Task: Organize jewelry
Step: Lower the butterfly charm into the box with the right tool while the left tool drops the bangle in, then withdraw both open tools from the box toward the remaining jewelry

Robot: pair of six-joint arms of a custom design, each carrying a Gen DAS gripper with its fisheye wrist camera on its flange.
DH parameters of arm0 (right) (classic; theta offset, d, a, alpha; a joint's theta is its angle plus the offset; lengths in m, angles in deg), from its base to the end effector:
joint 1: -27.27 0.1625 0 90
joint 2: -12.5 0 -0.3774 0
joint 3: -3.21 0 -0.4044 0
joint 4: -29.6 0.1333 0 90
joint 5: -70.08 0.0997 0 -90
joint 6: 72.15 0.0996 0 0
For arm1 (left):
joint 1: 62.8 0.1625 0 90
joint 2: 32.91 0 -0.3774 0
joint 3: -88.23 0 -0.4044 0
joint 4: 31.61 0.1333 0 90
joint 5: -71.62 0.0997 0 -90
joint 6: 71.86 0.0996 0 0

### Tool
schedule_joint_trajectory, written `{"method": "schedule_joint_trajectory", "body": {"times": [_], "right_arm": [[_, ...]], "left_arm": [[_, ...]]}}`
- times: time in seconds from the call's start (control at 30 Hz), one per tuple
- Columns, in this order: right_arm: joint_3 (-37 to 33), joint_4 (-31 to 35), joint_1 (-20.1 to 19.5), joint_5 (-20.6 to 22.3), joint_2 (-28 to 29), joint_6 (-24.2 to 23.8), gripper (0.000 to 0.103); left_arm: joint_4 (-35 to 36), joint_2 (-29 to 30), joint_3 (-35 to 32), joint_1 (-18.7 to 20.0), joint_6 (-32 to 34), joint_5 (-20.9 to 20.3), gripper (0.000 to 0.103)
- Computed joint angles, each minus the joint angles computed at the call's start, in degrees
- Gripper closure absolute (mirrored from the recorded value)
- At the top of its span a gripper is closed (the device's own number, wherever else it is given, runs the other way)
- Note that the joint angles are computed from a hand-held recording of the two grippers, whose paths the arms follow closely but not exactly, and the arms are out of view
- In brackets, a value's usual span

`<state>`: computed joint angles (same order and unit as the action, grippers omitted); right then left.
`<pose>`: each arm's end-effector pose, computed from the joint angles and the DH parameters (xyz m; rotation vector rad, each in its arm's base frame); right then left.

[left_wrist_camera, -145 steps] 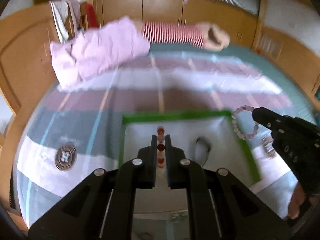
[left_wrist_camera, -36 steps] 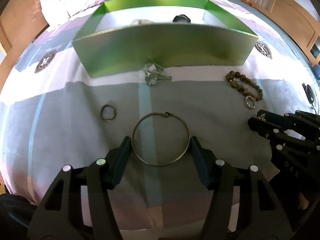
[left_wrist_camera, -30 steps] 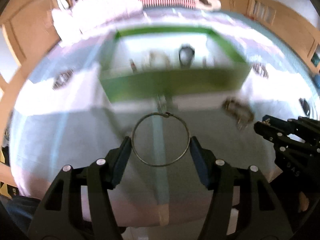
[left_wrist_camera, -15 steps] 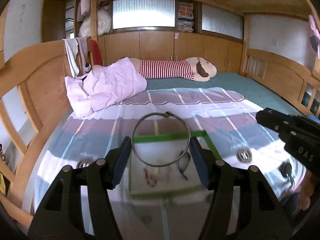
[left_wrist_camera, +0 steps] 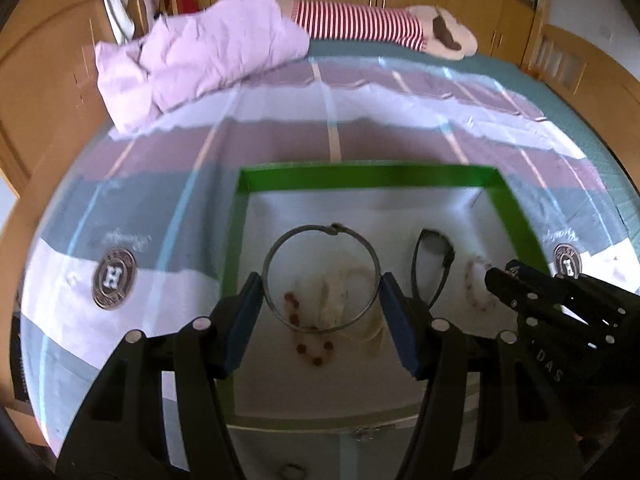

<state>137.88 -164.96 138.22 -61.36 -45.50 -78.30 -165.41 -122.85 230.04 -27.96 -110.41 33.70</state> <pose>0.2118 -0.3647 0.0697 0.3426 -2.3820 0.7067 -0.1582 -0.3683 0.1472 0.4154 2.2905 -0.7172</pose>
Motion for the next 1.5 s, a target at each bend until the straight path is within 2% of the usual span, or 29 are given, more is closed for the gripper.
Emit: {"method": "schedule_joint_trajectory", "body": {"times": [0.1,0.17,0.3,0.33,0.37,0.4,0.43,0.53,0.6,0.7,0.77,0.87,0.93,1.1,1.23,1.4,1.5], "right_arm": [[0.3,-0.4,-0.4,-0.1,0.2,-0.3,0.08],[1.6,-1.9,-0.3,1.4,-0.7,-1.7,0.061],[4.6,-4.5,1.9,1.3,-4.4,-2.9,0.058],[6.1,-4.9,2.4,2.0,-6.3,-2.4,0.053],[7.4,-5.2,2.9,2.5,-7.9,-1.8,0.047],[9.8,-5.9,3.5,3.2,-10.5,-1.2,0.045],[11.8,-6.1,4.0,3.4,-12.8,-0.8,0.043],[17.2,-6.4,4.6,2.4,-18.1,1.0,0.043],[20.8,-6.4,3.6,1.5,-20.5,2.8,0.043],[24.5,-6.5,-0.1,1.1,-20.3,4.0,0.043],[25.4,-7.6,-3.0,2.0,-17.5,3.7,0.043],[24.9,-9.6,-4.1,1.7,-13.1,3.7,0.043],[23.9,-10.9,-3.4,0.9,-10.4,3.7,0.043],[20.9,-14.8,0.3,-3.8,-3.3,3.2,0.043],[20.4,-14.7,0.3,-4.4,-2.4,4.6,0.043],[20.8,-15.8,-0.4,-9.4,-2.3,7.1,0.043],[21.5,-15.0,-3.0,-7.6,-4.0,6.9,0.043]], "left_arm": [[-1.7,1.4,-0.1,1.3,1.1,-1.2,0.043],[-1.6,1.6,-0.1,1.3,1.1,-1.6,0.042],[1.8,-1.7,1.1,-2.0,-1.2,-0.3,0.033],[3.1,-3.0,1.4,-3.1,-2.2,-0.2,0.03],[6.0,-6.2,2.5,-5.3,-4.4,-0.2,0.029],[8.6,-8.6,3.3,-7.0,-6.4,-0.3,0.026],[11.3,-10.8,3.9,-8.6,-8.5,-0.3,0.025],[26.1,-22.5,7.5,-16.4,-19.0,-2.2,0.02],[33.0,-28.3,9.3,-19.4,-23.9,-4.6,0.02],[41.9,-35.6,12.4,-22.4,-30.0,-9.2,0.02],[42.5,-37.4,14.4,-21.7,-30.3,-12.3,0.02],[42.2,-35.9,15.4,-19.9,-31.0,-13.7,0.02],[42.9,-34.9,15.4,-19.7,-33.0,-13.7,0.02],[43.7,-35.7,15.9,-20.6,-33.1,-13.7,0.02],[43.4,-35.6,16.2,-20.9,-33.1,-14.1,0.02],[44.0,-35.2,16.3,-20.1,-33.5,-13.7,0.02],[43.7,-35.6,16.6,-19.2,-33.3,-13.7,0.02]]}}
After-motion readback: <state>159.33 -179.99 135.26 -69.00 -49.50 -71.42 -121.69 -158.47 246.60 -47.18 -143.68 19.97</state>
